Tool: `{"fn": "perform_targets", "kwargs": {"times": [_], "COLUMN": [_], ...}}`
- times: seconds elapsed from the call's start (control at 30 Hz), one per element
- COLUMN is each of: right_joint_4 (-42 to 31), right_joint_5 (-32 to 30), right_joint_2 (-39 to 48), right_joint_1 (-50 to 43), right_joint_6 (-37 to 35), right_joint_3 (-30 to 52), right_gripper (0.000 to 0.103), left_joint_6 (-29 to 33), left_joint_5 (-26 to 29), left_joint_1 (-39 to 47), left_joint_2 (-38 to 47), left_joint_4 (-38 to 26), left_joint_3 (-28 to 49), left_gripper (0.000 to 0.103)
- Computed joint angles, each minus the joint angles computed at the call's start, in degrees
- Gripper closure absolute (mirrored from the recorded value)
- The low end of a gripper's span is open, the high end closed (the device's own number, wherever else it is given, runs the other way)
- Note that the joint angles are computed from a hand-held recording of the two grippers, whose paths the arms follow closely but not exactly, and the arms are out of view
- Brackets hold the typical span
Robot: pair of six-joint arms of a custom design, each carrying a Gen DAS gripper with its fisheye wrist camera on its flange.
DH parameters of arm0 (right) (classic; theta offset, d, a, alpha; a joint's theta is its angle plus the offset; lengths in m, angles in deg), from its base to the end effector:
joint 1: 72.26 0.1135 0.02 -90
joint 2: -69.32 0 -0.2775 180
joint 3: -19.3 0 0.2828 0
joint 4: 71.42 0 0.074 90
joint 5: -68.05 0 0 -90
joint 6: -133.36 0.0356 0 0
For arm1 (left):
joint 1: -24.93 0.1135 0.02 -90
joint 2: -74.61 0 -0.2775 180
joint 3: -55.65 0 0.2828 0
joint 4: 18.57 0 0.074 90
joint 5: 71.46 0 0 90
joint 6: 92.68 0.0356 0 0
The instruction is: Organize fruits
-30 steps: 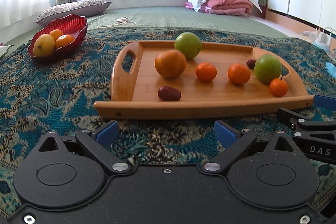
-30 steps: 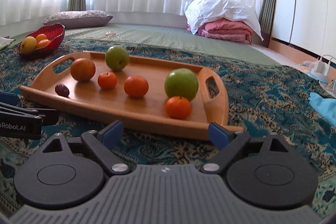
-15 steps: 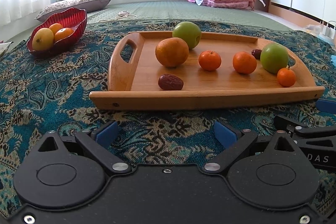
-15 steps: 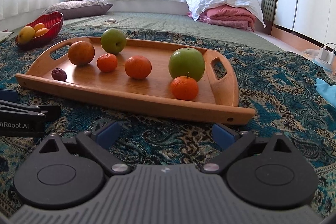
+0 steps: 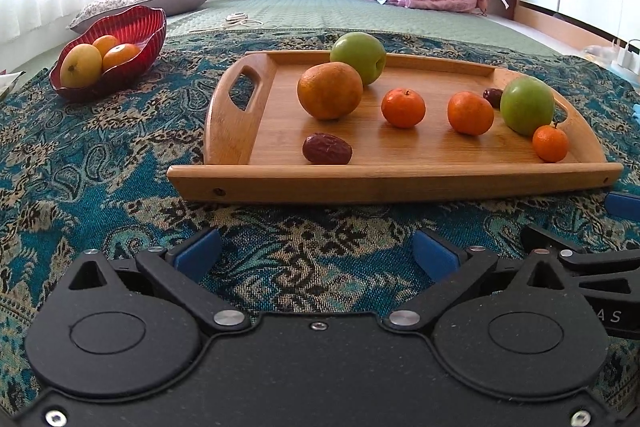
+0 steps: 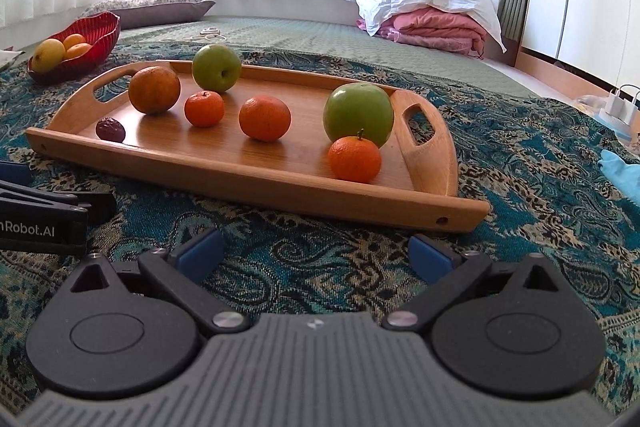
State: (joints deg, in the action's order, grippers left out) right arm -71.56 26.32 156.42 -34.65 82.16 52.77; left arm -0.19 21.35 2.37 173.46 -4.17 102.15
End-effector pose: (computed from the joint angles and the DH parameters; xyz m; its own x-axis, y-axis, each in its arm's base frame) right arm 0.1995 0.1202 0.0841 -0.5336 0.1154 -0.8378 0.3561 0.9292 -0.0988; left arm 0.2965 -0.1251 0.0964 -0.5492 0.2751 -0.7891 0.4432 0.8964 0.0041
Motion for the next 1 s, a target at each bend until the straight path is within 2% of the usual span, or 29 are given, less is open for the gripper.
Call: {"fn": "perform_targets", "kwargs": {"times": [0.43, 1.0], "right_joint_4": [2.30, 2.91], "right_joint_5": [-3.61, -3.63], "right_joint_2": [-0.62, -0.69], "right_joint_1": [-2.20, -2.23], "right_joint_6": [-0.42, -0.60], "right_joint_3": [-1.12, -1.47], "right_gripper": [0.000, 0.000], "left_joint_6": [-0.30, -0.32], "left_joint_5": [0.31, 0.40], "left_joint_1": [0.16, 0.23], "left_joint_2": [0.47, 0.52], "left_joint_4": [-0.72, -0.92], "left_joint_3": [0.63, 0.78], "left_gripper": [0.000, 0.000]}}
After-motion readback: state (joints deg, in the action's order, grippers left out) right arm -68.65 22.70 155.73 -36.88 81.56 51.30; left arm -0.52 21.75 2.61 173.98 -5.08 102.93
